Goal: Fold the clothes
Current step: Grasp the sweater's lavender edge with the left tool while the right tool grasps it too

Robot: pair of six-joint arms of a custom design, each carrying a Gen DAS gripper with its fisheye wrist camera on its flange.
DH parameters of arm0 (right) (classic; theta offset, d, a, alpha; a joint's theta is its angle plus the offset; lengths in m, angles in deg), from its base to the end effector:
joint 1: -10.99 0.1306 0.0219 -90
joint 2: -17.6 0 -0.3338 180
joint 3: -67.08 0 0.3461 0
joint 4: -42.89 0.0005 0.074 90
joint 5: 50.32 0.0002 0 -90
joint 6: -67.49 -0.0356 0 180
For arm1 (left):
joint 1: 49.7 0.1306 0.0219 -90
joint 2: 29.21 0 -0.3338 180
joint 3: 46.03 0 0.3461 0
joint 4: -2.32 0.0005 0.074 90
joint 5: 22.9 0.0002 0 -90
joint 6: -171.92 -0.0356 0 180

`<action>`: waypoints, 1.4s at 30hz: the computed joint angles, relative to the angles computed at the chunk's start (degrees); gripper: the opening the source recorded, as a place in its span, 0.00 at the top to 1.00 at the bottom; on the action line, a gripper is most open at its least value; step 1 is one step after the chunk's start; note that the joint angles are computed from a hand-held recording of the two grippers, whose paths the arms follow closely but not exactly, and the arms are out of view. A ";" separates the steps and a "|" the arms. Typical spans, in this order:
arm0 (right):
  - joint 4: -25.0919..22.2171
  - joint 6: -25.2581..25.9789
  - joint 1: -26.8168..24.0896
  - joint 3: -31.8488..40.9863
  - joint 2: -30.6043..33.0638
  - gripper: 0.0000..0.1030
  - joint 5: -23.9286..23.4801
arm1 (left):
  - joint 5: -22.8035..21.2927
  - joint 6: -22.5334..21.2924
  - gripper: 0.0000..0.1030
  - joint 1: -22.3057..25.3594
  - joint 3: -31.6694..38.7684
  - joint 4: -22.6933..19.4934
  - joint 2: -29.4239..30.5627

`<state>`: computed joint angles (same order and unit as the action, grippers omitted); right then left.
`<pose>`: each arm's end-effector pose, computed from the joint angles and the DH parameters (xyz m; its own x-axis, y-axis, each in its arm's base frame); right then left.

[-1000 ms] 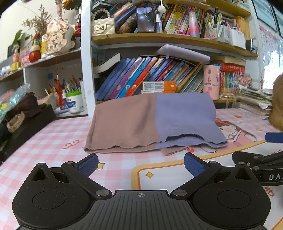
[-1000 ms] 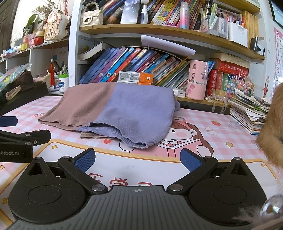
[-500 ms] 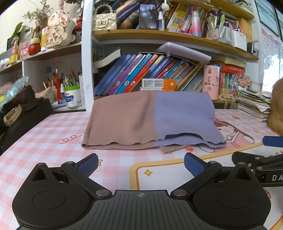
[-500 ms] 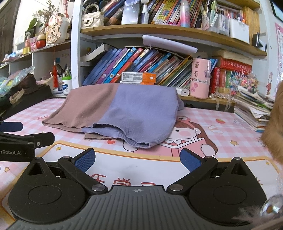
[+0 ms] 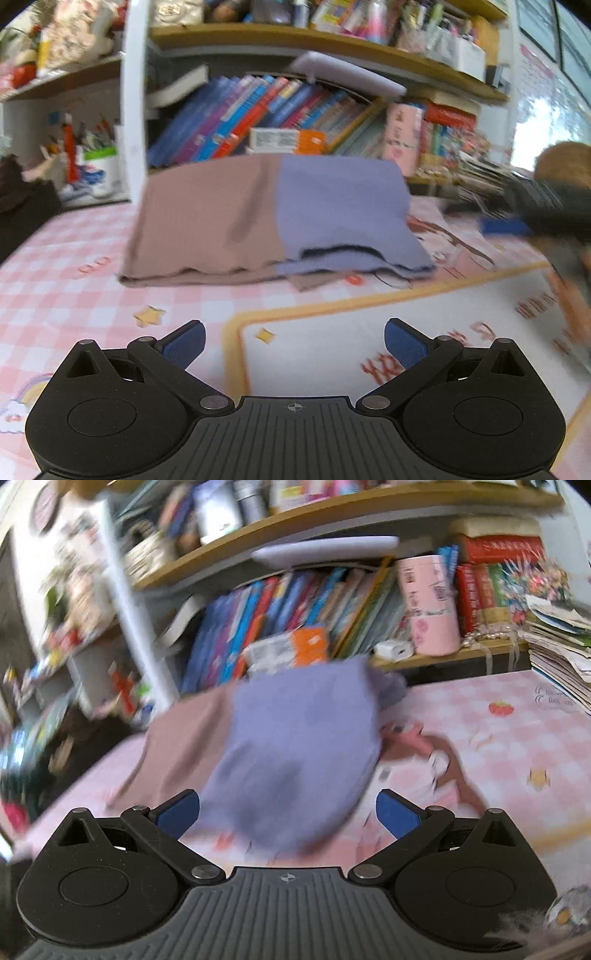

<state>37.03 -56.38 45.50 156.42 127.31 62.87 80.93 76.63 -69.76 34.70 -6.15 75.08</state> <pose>0.4652 0.3022 0.2770 -0.4304 0.3258 -0.8418 0.0123 0.9346 0.3554 0.4792 -0.1846 0.2580 -0.4478 0.2588 -0.8558 0.5671 0.8222 -0.0481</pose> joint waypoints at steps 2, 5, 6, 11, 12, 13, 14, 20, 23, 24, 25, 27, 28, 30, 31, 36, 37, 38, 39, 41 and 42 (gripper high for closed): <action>0.79 -3.31 -3.85 2.28 1.84 0.03 -3.70 | -1.73 0.41 0.00 -0.73 -0.49 -0.20 -0.52; 1.09 -9.52 -8.54 5.79 5.82 0.26 -8.69 | -7.09 -1.46 0.00 -2.81 -0.59 -0.07 -1.25; 1.03 -11.60 -10.04 7.22 7.28 0.37 -10.31 | -9.48 -2.50 0.00 -3.82 0.06 -0.72 -1.17; 8.05 -20.44 -15.16 8.52 11.99 0.54 -20.06 | -14.54 -11.98 0.05 -8.58 3.43 -1.54 0.45; 9.82 -20.75 -15.58 8.05 12.27 0.56 -21.95 | -15.01 -14.12 0.06 -9.61 4.37 -1.55 1.22; 9.44 -20.09 -15.78 8.36 12.38 0.56 -23.36 | -15.46 -16.28 0.09 -10.63 5.38 -1.61 2.02; 9.12 -19.24 -15.92 8.59 12.44 0.57 -24.52 | -16.23 -18.17 0.13 -11.71 6.77 -2.00 3.08; 12.27 -16.67 -15.94 7.49 12.32 0.60 -23.90 | -20.53 -27.08 0.23 -16.62 15.32 -4.77 10.31; 11.61 -16.55 -16.19 8.46 13.14 0.60 -25.05 | -22.42 -30.68 0.34 -17.66 17.78 -4.23 13.19; 11.38 -16.33 -16.21 8.77 13.39 0.63 -25.25 | -22.95 -31.60 0.36 -17.89 18.36 -3.80 13.96; 11.22 -15.76 -16.15 9.10 13.68 0.65 -25.05 | -23.50 -32.31 0.42 -18.05 18.98 -3.40 14.66; 10.92 -15.09 -16.08 9.67 14.26 0.82 -25.19 | -24.17 -32.92 0.56 -18.00 20.54 -3.38 15.89; 11.01 -15.08 -16.07 9.80 14.49 0.89 -25.54 | -24.23 -32.82 0.68 -17.86 21.33 -3.53 16.36; 13.73 -16.67 -16.24 8.63 14.26 0.93 -27.11 | -24.10 -32.10 0.78 -17.47 22.27 -3.12 16.78; 17.35 -18.00 -16.38 7.13 13.86 0.93 -28.09 | -24.14 -31.71 0.77 -17.27 21.97 -1.93 16.58; 29.73 -22.98 -16.83 3.13 13.19 0.94 -30.81 | -24.05 -34.76 0.73 -17.08 23.26 -2.86 17.82; 29.72 -23.21 -16.82 3.20 13.22 0.94 -30.89 | -24.03 -35.88 0.73 -17.21 23.45 -3.20 18.27; 29.35 -23.57 -16.84 3.39 13.37 0.94 -31.07 | -24.11 -36.57 0.73 -17.38 23.30 -2.68 18.56; 28.95 -23.92 -16.88 3.60 13.53 0.94 -31.28 | -23.84 -36.65 0.73 -17.49 23.37 -2.53 18.80; 28.46 -24.58 -17.04 4.04 13.85 0.94 -31.84 | -22.89 -35.83 0.78 -17.59 24.29 -3.45 19.41; 28.44 -24.88 -17.09 4.18 14.00 0.94 -32.08 | -22.11 -34.96 0.80 -17.47 25.04 -4.47 19.69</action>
